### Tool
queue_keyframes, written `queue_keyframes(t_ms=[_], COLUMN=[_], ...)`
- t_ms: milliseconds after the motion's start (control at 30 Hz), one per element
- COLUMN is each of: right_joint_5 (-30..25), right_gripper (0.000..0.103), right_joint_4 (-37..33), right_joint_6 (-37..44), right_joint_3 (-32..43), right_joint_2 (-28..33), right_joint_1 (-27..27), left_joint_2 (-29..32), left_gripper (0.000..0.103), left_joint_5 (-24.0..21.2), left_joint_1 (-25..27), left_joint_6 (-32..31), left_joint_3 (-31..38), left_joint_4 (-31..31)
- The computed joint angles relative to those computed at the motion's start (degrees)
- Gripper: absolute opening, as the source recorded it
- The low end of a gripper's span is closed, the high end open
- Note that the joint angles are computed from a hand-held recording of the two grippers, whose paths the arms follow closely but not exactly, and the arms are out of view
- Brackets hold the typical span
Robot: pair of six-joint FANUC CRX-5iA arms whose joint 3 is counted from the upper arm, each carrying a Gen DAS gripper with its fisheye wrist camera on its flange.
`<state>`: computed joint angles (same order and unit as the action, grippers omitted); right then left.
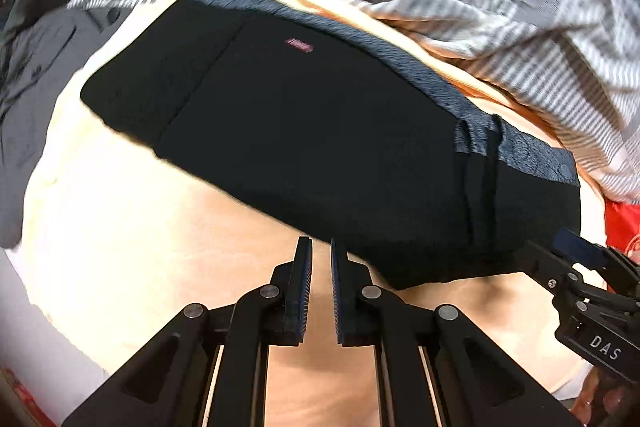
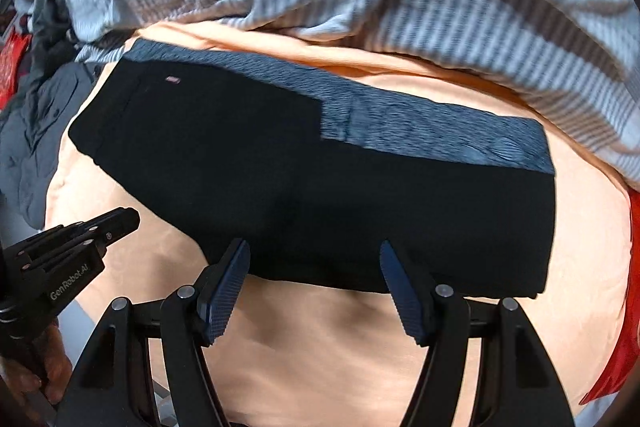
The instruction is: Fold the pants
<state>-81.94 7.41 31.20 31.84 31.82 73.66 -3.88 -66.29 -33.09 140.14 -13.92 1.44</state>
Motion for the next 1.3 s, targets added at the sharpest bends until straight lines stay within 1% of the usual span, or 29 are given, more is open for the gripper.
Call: queue_keyframes(t_ms=[33, 133, 233, 367, 467, 533, 567, 600, 633, 667, 700, 767, 800, 867, 967, 1000, 1033, 1100, 1167, 1267, 1300], right_joint_5=[-0.5, -1.8, -3.0, -4.5, -5.5, -6.1, -6.5, -6.8, -7.1, -7.5, -7.7, -8.0, -8.2, -8.9, -9.3, -9.5, -9.6, -9.6, -9.5, -9.5, -9.5], right_gripper=[0.071, 0.071, 0.071, 0.071, 0.071, 0.071, 0.071, 0.071, 0.071, 0.071, 0.071, 0.071, 0.071, 0.071, 0.071, 0.071, 0.071, 0.071, 0.071, 0.071, 0.071], right_joint_4=[-0.3, -1.0, -1.4, -2.0, -2.3, -2.6, -2.7, -2.8, -2.9, -3.0, -3.2, -3.2, -3.2, -3.5, -3.7, -3.7, -3.7, -3.8, -3.7, -4.0, -4.0], right_joint_6=[0.4, 1.6, 2.6, 3.6, 4.2, 4.6, 4.9, 5.2, 5.5, 5.8, 6.0, 6.4, 6.7, 7.2, 7.7, 7.9, 8.0, 8.2, 8.0, 8.0, 8.2], right_joint_3=[1.2, 4.4, 7.4, 11.3, 13.8, 15.1, 16.0, 16.8, 17.6, 18.5, 19.2, 20.4, 21.1, 22.6, 23.9, 24.3, 24.5, 24.7, 24.6, 24.8, 24.8], right_joint_2=[0.9, 2.9, 4.8, 7.4, 9.1, 10.0, 10.5, 11.1, 11.6, 12.1, 12.6, 13.3, 13.8, 14.7, 15.4, 15.6, 15.7, 15.8, 15.8, 16.0, 16.0], right_joint_1=[0.0, 0.1, 0.2, 0.2, 0.3, 0.3, 0.3, 0.4, 0.4, 0.4, 0.4, 0.4, 0.4, 0.4, 0.4, 0.4, 0.4, 0.4, 0.4, 0.2, 0.1], left_joint_2=[-0.8, -2.8, -5.9, -9.2, -11.0, -12.4, -13.1, -13.5, -14.4, -15.2, -15.6, -15.0, -14.5, -14.7, -15.5, -16.6, -17.2, -18.1, -18.7, -19.0, -19.6], left_gripper=[0.01, 0.01, 0.01, 0.01, 0.011, 0.011, 0.027, 0.052, 0.103, 0.101, 0.101, 0.101, 0.101, 0.101, 0.101, 0.101, 0.101, 0.101, 0.101, 0.101, 0.101], left_joint_5=[0.3, 0.0, 2.1, 4.2, 4.7, 5.5, 5.8, 6.0, 6.2, 6.6, 6.8, 5.5, 5.2, 6.1, 7.0, 8.8, 9.9, 11.2, 13.2, 16.5, 18.8], left_joint_1=[1.0, 2.0, 5.2, 8.2, 9.9, 11.1, 11.9, 12.2, 12.5, 11.9, 12.2, 12.3, 12.7, 14.2, 16.3, 17.8, 18.2, 18.7, 19.8, 22.7, 24.0], left_joint_6=[-0.4, 1.2, 0.0, 1.0, 1.8, 1.2, 0.8, 0.8, 1.9, 4.1, 3.7, 3.6, 2.8, 1.0, 0.9, -0.2, 0.3, 2.4, 2.9, -0.6, -3.3], left_joint_3=[-1.4, -3.1, -7.2, -10.9, -12.4, -13.8, -14.7, -15.0, -15.3, -15.1, -15.1, -14.1, -13.9, -15.0, -16.8, -18.5, -19.4, -19.9, -21.0, -24.3, -26.5], left_joint_4=[0.9, -0.3, 2.2, 3.0, 2.8, 3.7, 4.2, 4.4, 3.8, 1.9, 1.8, 0.8, 0.9, 2.7, 4.3, 6.1, 6.4, 5.2, 5.2, 9.8, 13.2])
